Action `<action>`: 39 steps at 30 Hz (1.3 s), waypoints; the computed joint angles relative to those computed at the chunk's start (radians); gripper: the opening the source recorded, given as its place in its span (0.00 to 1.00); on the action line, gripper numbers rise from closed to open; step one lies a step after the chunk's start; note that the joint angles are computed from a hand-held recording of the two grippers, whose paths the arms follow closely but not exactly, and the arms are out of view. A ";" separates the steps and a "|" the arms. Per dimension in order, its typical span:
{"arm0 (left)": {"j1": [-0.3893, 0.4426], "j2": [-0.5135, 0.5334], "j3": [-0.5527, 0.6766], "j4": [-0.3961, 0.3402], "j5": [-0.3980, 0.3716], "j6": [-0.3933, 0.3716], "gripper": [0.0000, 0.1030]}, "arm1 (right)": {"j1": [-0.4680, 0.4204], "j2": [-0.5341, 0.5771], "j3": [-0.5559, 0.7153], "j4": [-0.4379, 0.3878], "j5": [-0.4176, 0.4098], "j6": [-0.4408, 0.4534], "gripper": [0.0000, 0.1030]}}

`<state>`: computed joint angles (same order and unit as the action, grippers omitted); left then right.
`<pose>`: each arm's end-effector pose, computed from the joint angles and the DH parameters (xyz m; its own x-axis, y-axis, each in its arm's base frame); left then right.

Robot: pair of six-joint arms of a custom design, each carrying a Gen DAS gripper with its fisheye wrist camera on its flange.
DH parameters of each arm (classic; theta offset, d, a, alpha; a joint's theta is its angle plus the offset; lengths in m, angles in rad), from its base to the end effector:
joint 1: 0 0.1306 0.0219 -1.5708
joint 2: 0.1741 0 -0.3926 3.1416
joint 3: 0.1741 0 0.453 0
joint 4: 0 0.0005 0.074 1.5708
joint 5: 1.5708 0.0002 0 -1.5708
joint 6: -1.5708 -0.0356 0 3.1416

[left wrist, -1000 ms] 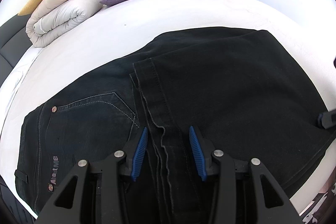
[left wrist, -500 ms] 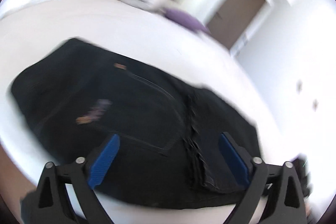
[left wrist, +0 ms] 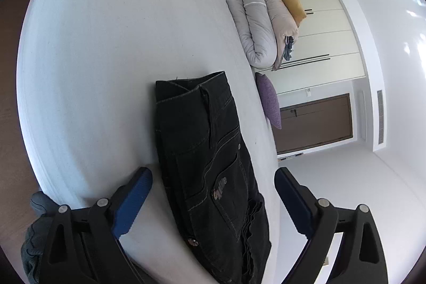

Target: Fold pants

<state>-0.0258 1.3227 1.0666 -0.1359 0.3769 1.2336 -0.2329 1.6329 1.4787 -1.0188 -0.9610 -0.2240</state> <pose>0.5295 -0.0273 0.3663 -0.4699 -0.8656 -0.1731 -0.2400 0.3139 -0.9186 0.5883 -0.1101 0.3556 -0.9139 0.3475 -0.2098 0.0269 0.5675 0.8229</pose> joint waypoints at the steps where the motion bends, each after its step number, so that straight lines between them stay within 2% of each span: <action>1: 0.005 0.008 0.001 0.022 0.010 0.012 0.91 | -0.001 -0.001 -0.003 0.000 -0.001 0.002 0.00; 3: 0.016 0.029 0.016 0.049 0.035 0.025 0.90 | -0.001 -0.001 -0.003 0.001 -0.001 0.002 0.00; 7: 0.026 0.066 0.021 0.133 0.050 0.121 0.88 | -0.004 -0.005 -0.007 0.001 -0.004 0.005 0.00; 8: 0.031 0.076 0.030 0.132 0.051 0.124 0.83 | -0.004 -0.004 -0.007 0.001 -0.004 0.005 0.00; 9: 0.036 0.084 0.042 0.115 0.051 0.115 0.78 | -0.004 -0.003 -0.006 0.000 -0.004 0.005 0.00; 11: 0.042 0.099 0.054 0.103 0.060 0.123 0.45 | -0.004 -0.002 -0.002 -0.004 -0.004 0.001 0.00; 13: 0.048 0.114 0.049 0.136 0.075 0.169 0.25 | -0.004 -0.004 0.002 -0.014 0.000 -0.001 0.00; 15: 0.048 0.117 0.053 0.123 0.072 0.159 0.21 | -0.004 -0.007 0.017 -0.046 0.014 0.009 0.00; 19: 0.033 0.103 0.091 0.040 0.043 0.049 0.18 | 0.013 -0.008 0.076 -0.092 0.038 0.032 0.04; 22: 0.006 0.094 0.152 -0.063 -0.006 -0.101 0.17 | 0.041 0.016 0.155 -0.099 0.010 0.041 0.04; 26: -0.043 0.087 0.222 -0.159 -0.071 -0.274 0.17 | 0.118 0.134 0.336 -0.151 -0.021 0.051 0.04; 28: -0.063 0.078 0.237 -0.182 -0.090 -0.337 0.17 | 0.159 0.217 0.442 -0.171 -0.044 0.032 0.04; 32: -0.095 0.075 0.268 -0.215 -0.112 -0.431 0.17 | 0.219 0.400 0.663 -0.264 -0.047 -0.028 0.04; 35: -0.113 0.078 0.292 -0.241 -0.125 -0.492 0.17 | 0.244 0.499 0.783 -0.351 0.006 -0.033 0.04; 37: -0.123 0.081 0.307 -0.253 -0.133 -0.524 0.17 | 0.256 0.538 0.819 -0.409 0.041 -0.022 0.04; 38: -0.128 0.084 0.313 -0.256 -0.135 -0.537 0.17 | 0.258 0.543 0.814 -0.413 0.055 -0.019 0.00; 39: -0.134 0.085 0.319 -0.261 -0.139 -0.551 0.17 | 0.260 0.542 0.806 -0.409 0.067 -0.014 0.00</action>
<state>-0.1597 1.4080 1.3859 -0.3971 0.2378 0.6825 0.0269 2.1752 2.2842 -1.4277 -0.8942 -0.2376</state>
